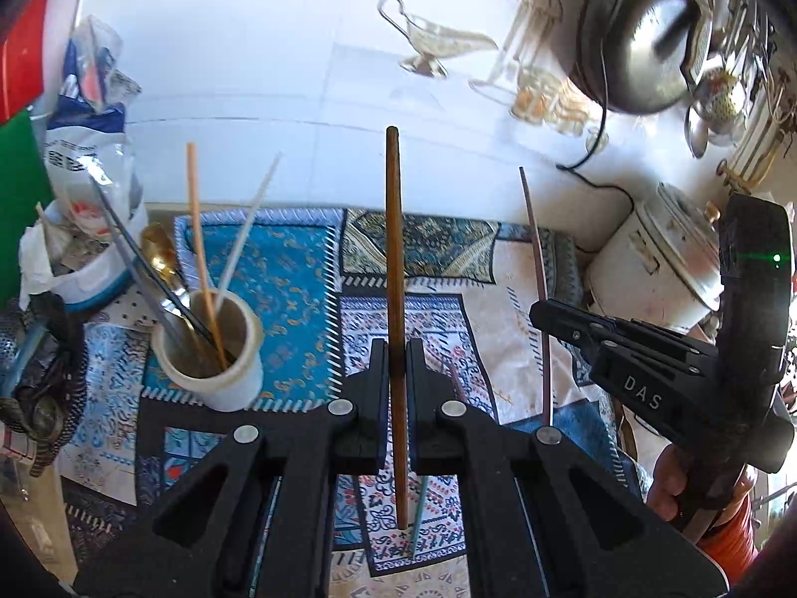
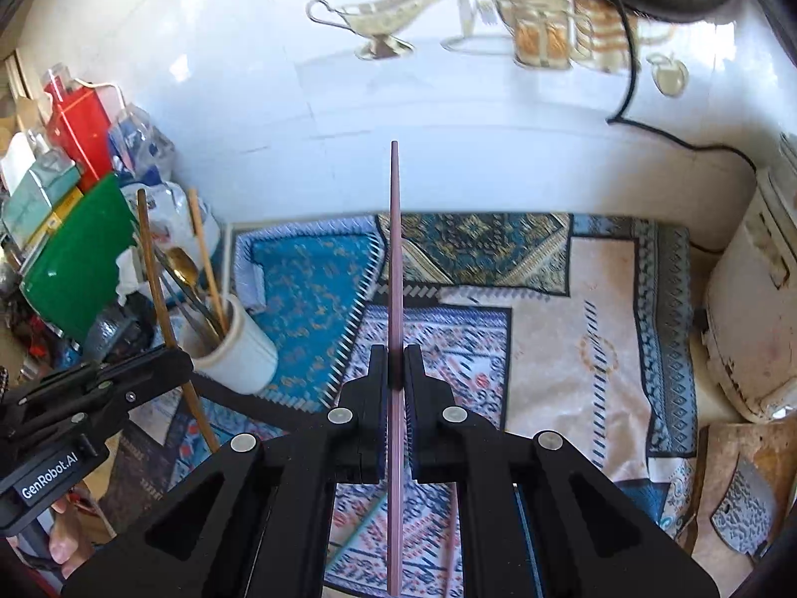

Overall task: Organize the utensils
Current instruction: 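Carry the brown and pink chopsticks up to the white cup with both tools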

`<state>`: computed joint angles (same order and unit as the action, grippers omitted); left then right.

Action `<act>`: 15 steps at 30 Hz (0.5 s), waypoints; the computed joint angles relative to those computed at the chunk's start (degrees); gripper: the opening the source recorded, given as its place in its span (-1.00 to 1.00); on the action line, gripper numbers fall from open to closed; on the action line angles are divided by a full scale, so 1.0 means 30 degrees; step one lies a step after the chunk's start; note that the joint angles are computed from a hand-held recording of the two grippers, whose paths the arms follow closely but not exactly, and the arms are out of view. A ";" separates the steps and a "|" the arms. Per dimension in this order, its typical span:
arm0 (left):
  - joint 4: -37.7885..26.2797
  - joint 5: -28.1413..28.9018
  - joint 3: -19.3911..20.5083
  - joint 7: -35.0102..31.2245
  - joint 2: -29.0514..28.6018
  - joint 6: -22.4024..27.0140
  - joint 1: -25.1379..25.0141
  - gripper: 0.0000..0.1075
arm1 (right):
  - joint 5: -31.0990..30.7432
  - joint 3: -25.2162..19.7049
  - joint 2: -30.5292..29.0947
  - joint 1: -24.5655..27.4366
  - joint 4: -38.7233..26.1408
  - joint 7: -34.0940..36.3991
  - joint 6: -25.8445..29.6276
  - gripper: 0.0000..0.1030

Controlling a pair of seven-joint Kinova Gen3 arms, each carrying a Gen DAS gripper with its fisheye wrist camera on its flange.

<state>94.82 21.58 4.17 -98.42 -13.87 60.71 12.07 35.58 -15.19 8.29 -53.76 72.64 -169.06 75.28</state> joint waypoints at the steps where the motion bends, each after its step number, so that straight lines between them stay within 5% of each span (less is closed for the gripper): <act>1: -0.0040 0.0016 -0.0158 -0.0064 -0.0089 0.0007 -0.0069 -0.92 | 0.0204 -0.0009 0.0252 -0.0090 -0.0442 0.0097 0.0067 -0.89; 15: -0.0840 0.1093 -0.2835 -0.2538 -0.0266 0.0077 -0.1965 -0.92 | 0.1006 0.2134 0.3485 -0.1865 -0.5228 0.2571 -0.1451 -0.89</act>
